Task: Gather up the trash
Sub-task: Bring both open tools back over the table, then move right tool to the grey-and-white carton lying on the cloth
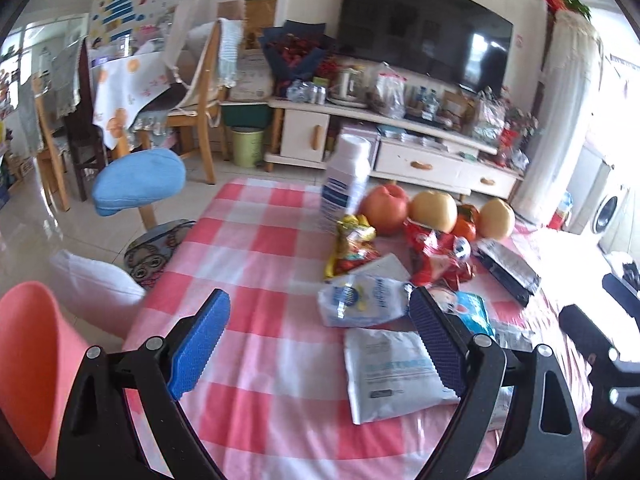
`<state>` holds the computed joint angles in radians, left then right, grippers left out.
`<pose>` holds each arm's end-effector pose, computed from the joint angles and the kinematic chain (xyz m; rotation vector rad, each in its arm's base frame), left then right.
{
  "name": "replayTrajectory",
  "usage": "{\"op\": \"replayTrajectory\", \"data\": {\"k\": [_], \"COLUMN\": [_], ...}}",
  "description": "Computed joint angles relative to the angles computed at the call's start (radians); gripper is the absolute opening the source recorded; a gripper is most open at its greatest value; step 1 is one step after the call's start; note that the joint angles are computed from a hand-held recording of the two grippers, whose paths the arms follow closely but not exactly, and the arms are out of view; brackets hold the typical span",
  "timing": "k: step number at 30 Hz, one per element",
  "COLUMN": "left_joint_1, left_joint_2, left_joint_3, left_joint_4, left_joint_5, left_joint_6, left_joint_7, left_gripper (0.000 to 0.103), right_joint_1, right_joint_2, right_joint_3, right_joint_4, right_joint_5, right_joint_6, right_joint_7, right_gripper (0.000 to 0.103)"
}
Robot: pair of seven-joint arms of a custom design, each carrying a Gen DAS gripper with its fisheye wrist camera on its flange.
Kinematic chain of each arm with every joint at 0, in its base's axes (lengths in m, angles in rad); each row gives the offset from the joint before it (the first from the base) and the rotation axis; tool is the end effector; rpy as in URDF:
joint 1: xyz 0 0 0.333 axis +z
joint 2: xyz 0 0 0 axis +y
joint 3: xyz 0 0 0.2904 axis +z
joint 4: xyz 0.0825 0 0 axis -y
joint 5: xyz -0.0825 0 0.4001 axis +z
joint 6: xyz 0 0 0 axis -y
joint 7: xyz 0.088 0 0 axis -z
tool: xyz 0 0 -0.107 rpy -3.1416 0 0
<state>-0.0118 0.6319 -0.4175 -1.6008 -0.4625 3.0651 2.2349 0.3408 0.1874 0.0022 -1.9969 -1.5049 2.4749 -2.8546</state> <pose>0.7051 -0.2193 0.3462 -1.3350 2.1501 -1.1386 0.5859 0.2124 0.3605 -1.3319 1.9262 -1.1917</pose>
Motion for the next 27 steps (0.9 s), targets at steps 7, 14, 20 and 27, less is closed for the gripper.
{"op": "replayTrajectory", "data": {"k": [7, 14, 20, 27], "left_joint_1": [-0.04, -0.023, 0.011, 0.065], "left_joint_2": [-0.002, -0.005, -0.015, -0.03], "left_joint_3": [0.003, -0.052, -0.123, -0.214], "left_joint_4": [-0.022, -0.05, -0.09, -0.13], "left_joint_5": [0.043, 0.048, 0.008, -0.098], "left_joint_6": [0.008, -0.014, -0.025, -0.088], "left_joint_7": [0.01, 0.083, 0.191, 0.342], "left_gripper": [0.09, 0.09, 0.09, 0.09], "right_joint_1": [-0.02, -0.045, -0.061, -0.083], "right_joint_2": [-0.042, -0.073, -0.073, -0.075], "right_joint_3": [-0.002, 0.006, 0.006, -0.002], "right_joint_4": [-0.059, -0.107, -0.122, -0.14], "right_joint_5": [-0.026, -0.036, -0.032, -0.031], "right_joint_6": [-0.031, -0.062, -0.091, -0.087], "right_joint_7": [0.011, 0.007, -0.023, -0.029], "right_gripper": [0.097, 0.097, 0.097, 0.097]}}
